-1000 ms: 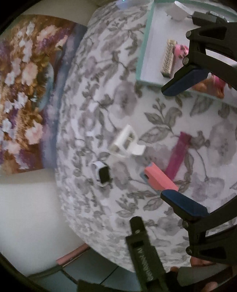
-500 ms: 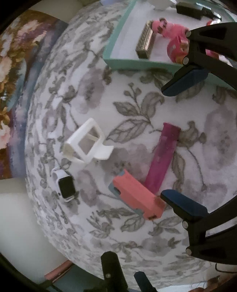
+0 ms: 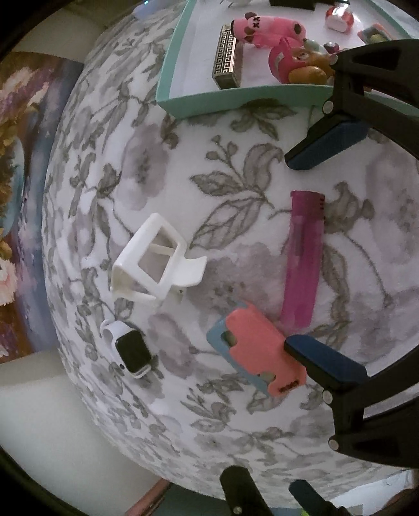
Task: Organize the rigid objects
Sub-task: 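Grasp the pink lighter with the right tool while the left tool approaches the pink-teal case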
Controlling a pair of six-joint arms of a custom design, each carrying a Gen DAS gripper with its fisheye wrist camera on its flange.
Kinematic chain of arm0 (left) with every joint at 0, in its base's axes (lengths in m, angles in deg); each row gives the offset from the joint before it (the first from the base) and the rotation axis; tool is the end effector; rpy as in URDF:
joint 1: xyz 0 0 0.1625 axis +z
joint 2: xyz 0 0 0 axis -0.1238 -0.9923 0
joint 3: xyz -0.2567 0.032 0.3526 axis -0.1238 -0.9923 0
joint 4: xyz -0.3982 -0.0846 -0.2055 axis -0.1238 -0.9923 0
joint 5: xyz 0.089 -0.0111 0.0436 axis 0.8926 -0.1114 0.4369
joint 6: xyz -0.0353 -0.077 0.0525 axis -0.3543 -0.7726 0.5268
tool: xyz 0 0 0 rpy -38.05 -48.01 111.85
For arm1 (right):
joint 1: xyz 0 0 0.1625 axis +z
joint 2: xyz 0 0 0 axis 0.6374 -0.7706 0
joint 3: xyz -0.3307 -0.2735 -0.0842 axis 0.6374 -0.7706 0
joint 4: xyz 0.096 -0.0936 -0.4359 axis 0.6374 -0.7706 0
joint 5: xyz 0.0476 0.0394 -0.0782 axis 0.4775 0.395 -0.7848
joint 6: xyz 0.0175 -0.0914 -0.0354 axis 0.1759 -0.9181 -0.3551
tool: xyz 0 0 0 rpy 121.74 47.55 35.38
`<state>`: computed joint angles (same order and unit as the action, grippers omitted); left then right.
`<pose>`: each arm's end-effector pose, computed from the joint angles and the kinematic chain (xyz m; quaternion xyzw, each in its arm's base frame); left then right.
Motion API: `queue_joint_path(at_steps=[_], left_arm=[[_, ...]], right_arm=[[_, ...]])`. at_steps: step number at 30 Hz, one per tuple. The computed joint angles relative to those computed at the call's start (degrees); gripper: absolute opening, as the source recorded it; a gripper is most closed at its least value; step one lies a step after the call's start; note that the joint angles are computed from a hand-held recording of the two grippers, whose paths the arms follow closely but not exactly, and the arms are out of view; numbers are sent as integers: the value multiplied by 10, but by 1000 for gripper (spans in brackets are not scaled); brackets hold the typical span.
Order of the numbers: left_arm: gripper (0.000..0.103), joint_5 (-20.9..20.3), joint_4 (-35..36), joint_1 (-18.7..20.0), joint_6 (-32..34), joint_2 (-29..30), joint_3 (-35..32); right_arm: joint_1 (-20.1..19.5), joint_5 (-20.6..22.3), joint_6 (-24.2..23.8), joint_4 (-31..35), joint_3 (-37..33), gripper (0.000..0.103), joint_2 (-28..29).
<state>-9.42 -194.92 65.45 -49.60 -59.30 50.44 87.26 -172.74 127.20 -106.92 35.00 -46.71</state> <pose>-0.0041 -0.3942 0.3467 -0.1524 0.9120 -0.2397 0.2960 0.3578 -0.3780 -0.0953 -0.0082 -0.9117 0.1973 0.3603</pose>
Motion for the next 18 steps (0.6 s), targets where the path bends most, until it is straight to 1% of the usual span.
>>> queue_joint_path(at_steps=[3, 7, 10, 13, 18], left_arm=[[96, -2, 0, 5, 2, 2, -1], [96, -3, -1, 10, -2, 1, -1], [96, -1, 0, 9, -5, 1, -1], [96, -1, 1, 8, -7, 1, -1], [96, -2, 4, 3, -10, 2, -1]], right_arm=[[7, -21, 21, 31, -19, 103, 16], [13, -45, 42, 56, -37, 103, 34], [16, -56, 58, 56, -41, 103, 42], [14, -66, 60, 49, -49, 103, 50], [20, -74, 81, 53, -49, 103, 55]])
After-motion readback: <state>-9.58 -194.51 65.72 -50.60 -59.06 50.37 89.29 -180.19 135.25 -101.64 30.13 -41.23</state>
